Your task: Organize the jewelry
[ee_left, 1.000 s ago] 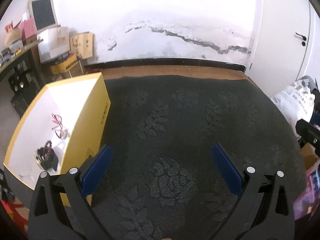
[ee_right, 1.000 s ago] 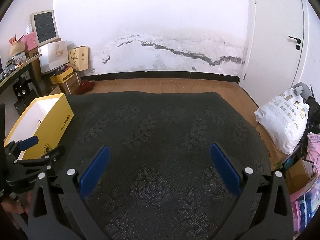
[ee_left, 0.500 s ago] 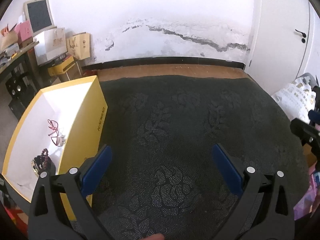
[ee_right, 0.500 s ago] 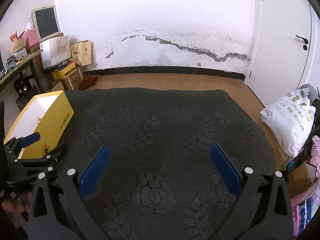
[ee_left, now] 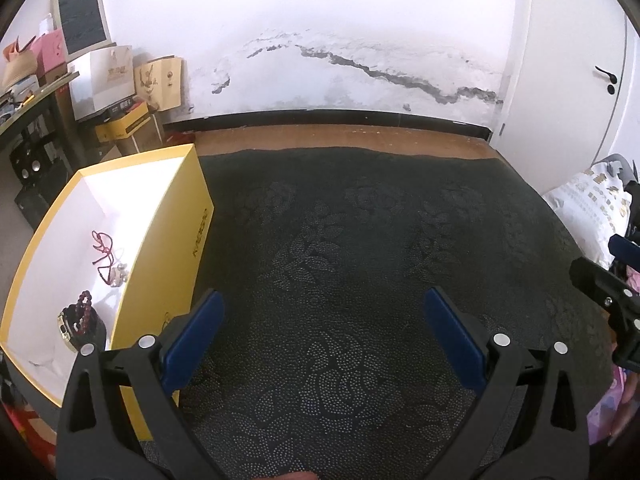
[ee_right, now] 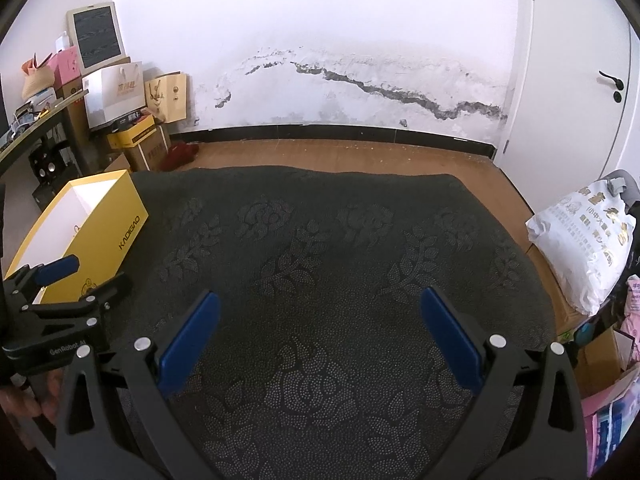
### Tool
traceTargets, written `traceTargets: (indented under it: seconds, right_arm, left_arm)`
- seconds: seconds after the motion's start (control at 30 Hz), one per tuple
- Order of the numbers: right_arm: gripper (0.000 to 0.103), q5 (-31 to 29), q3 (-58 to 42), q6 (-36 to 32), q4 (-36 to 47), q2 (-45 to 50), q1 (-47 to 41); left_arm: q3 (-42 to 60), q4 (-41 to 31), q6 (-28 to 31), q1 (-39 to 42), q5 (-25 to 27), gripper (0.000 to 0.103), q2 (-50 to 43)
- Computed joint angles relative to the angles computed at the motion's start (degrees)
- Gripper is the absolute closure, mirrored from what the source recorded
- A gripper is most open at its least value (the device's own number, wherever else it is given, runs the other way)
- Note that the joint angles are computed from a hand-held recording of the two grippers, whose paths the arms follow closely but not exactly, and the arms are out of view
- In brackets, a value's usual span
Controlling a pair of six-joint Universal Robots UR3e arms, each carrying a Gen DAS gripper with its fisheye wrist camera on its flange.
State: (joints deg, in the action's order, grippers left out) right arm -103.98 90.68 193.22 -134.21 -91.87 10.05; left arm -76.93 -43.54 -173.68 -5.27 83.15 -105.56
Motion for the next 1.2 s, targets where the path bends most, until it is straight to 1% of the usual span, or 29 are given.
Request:
traceTargets:
  seconds: [0.43,0.57,0.63,0.7,0.73,0.9,1.0,1.07,1.2]
  right_arm:
    - [0.006,0.24,0.77,-0.09,-0.16,-0.43,-0.34]
    - [0.006,0.18,0.71,-0.12,-0.20,-0.40,-0.34]
    - [0.006,0.10,0.51,-0.13,0.02,-0.31,-0.35]
    - [0.006,-0.14,0.55,-0.05,0.05,-0.25,-0.30]
    - [0.006,-0.11,0.66,-0.03,0.09,-0.39,-0.38]
    - [0.006,0.14,0.70,-0.15,0.20,-0.51,-0.65]
    - [0.006,0.63,0.91,-0.37,-0.01,-0.60,-1.11]
    - [0.006,0.80,1.17,-0.65,-0.19,-0.72,-1.39]
    - [0.006,1.04,1.41,-0.76,-0.14,-0.97,-1.41]
  left_arm:
    - [-0.32,0.90,0.89,-1.27,1.53,0.005,-0.21]
    - [-0.67,1.09,1.31,-0.64,0.04,0.005,0.05]
    - [-2.19,2.90,0.48,-0.11,-1.45,0.005,0.79]
    - [-4.75,6.86,-1.34,0.41,-2.54,0.005,1.95]
    - [-5.24,7.72,-1.19,0.46,-2.81,0.005,2.21]
    - [-6.31,10.76,0.43,-1.98,1.42,0.005,1.98]
    - [-6.04,10.73,-0.32,-2.39,2.54,0.005,1.65]
    - [-4.43,8.55,-0.96,-2.54,3.50,0.005,1.17]
    - [-2.84,5.65,-1.65,-2.18,2.82,0.005,0.43]
